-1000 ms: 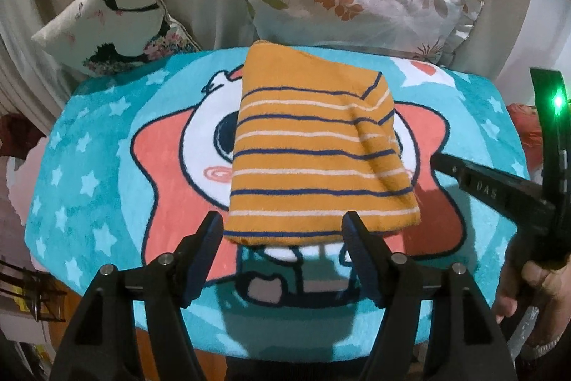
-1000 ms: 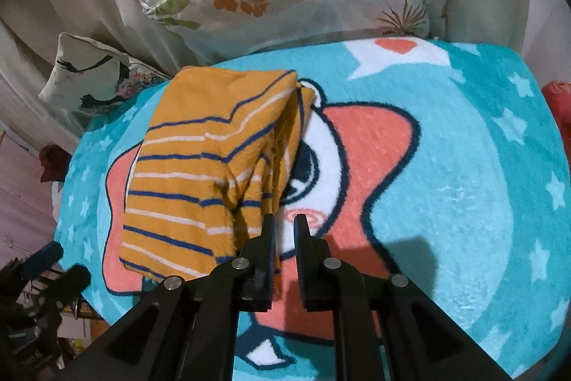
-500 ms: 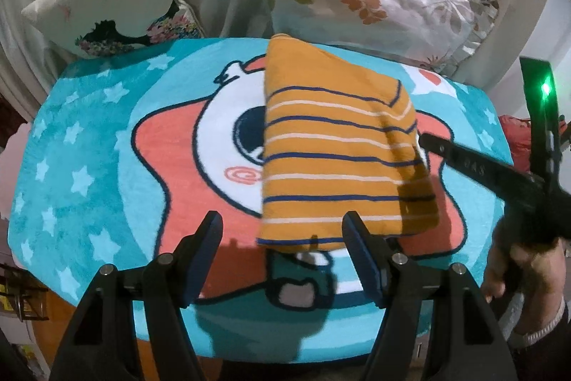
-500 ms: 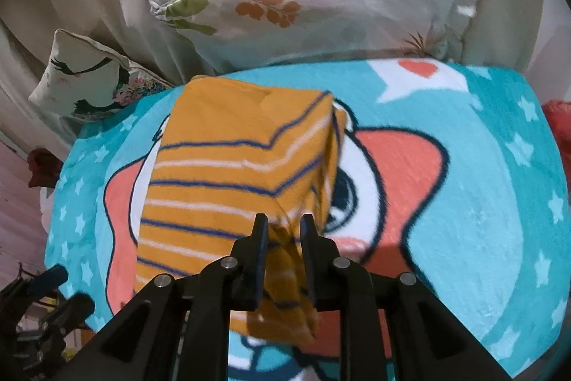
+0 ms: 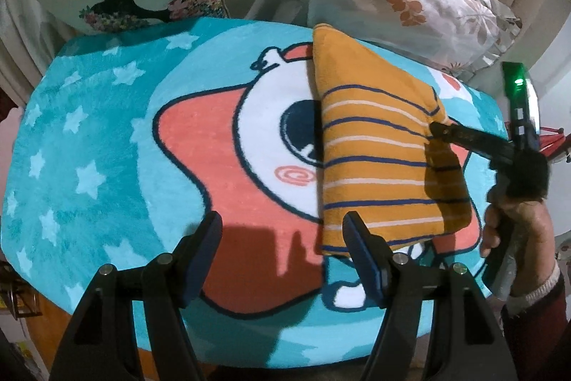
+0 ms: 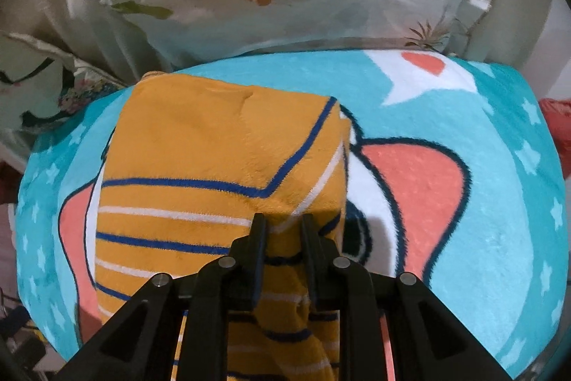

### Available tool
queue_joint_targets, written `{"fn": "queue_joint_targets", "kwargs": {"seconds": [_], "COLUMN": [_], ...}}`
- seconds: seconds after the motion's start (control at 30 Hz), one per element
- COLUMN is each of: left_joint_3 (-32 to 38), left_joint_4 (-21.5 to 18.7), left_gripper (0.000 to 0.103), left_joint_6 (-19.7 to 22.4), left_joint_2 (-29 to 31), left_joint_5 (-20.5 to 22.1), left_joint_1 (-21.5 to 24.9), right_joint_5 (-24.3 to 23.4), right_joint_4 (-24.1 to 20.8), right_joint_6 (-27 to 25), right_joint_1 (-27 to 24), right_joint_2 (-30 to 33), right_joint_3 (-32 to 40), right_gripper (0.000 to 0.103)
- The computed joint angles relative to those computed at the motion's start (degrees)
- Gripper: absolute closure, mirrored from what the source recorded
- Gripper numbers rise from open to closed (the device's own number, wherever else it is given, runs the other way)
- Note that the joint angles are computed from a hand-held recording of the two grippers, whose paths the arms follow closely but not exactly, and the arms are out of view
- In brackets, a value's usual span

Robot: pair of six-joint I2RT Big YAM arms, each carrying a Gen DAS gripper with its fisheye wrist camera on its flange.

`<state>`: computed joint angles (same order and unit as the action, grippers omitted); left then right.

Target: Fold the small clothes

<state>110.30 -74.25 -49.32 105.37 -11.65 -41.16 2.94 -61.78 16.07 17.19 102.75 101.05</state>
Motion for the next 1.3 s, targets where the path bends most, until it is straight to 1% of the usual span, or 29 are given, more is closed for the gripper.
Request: {"fn": "queue_joint_targets", "kwargs": {"seconds": [0.03,0.1,0.23,0.3,0.43,0.5,0.57,0.7,0.73,0.8,0.83,0.97,1.07,1.13,1.17,1.2,1.23,1.27,1.3], "left_joint_3": [-0.5,-1.4,-2.9,-3.6,-5.5,-6.7,-7.9,-9.7,-10.1,-10.6,-10.7,-10.8,-10.3,-9.7,-9.2,-8.8,-8.2,-7.4,-6.6], "left_joint_4": [0.4,1.1,2.0,2.3,2.8,3.2,3.6,4.5,4.8,5.3,5.5,6.0,5.8,5.3,5.1,4.8,4.4,3.8,3.2], "left_gripper": [0.034,0.034,0.034,0.034,0.034,0.034,0.034,0.034,0.034,0.034,0.034,0.034,0.034,0.034,0.034,0.034,0.034,0.034,0.034], "left_joint_6": [0.4,1.3,2.6,3.0,3.3,3.2,3.1,3.0,3.1,3.5,4.0,5.4,5.8,5.7,5.5,5.3,5.1,4.9,4.4], "left_joint_2": [-0.3,-0.8,-1.7,-2.1,-3.3,-4.1,-4.8,-5.7,-5.8,-5.8,-5.8,-5.1,-4.3,-3.7,-3.4,-3.1,-2.8,-2.5,-2.1], "left_joint_5": [0.5,1.4,2.2,2.5,2.9,3.0,3.2,4.1,4.4,4.7,4.5,4.9,5.3,5.0,4.8,4.5,3.9,3.1,2.3], "left_joint_1": [0.3,0.8,1.6,1.9,2.6,3.0,3.3,4.0,4.2,4.4,4.4,4.3,4.1,3.7,3.4,3.0,2.6,2.2,1.7], "right_joint_5": [0.3,0.6,1.1,0.4,1.0,1.7,2.0,0.4,0.2,1.0,1.4,0.9,-1.3,-2.8,-2.6,-1.2,1.4,3.6,3.0], "right_joint_4": [0.1,0.7,2.6,1.9,0.3,-1.0,-2.2,-1.6,-0.7,0.2,0.7,2.8,6.4,7.5,7.8,7.6,6.5,5.4,6.1], "right_joint_6": [1.2,1.8,1.1,0.4,-1.5,-2.1,-1.0,1.9,2.2,2.0,2.1,5.3,6.8,6.6,6.2,5.3,4.8,4.3,4.2], "right_joint_1": [0.3,1.3,4.5,6.1,8.8,9.3,9.2,8.5,8.5,8.4,8.2,5.7,2.9,1.5,1.0,0.8,0.8,0.7,0.0], "right_joint_2": [-0.5,-1.4,-1.7,0.0,4.3,7.0,9.2,9.3,8.5,7.1,6.1,0.6,-4.4,-6.6,-7.5,-8.1,-8.2,-8.1,-8.5], "right_joint_3": [0.1,0.0,1.3,3.5,7.6,9.9,12.1,12.9,12.0,10.2,8.6,0.2,-6.7,-9.5,-10.5,-11.3,-11.3,-11.3,-12.4], "right_gripper": [0.082,0.081,0.079,0.075,0.075,0.075,0.074,0.073,0.072,0.065,0.064,0.063,0.064,0.065,0.065,0.065,0.062,0.044,0.039]}}
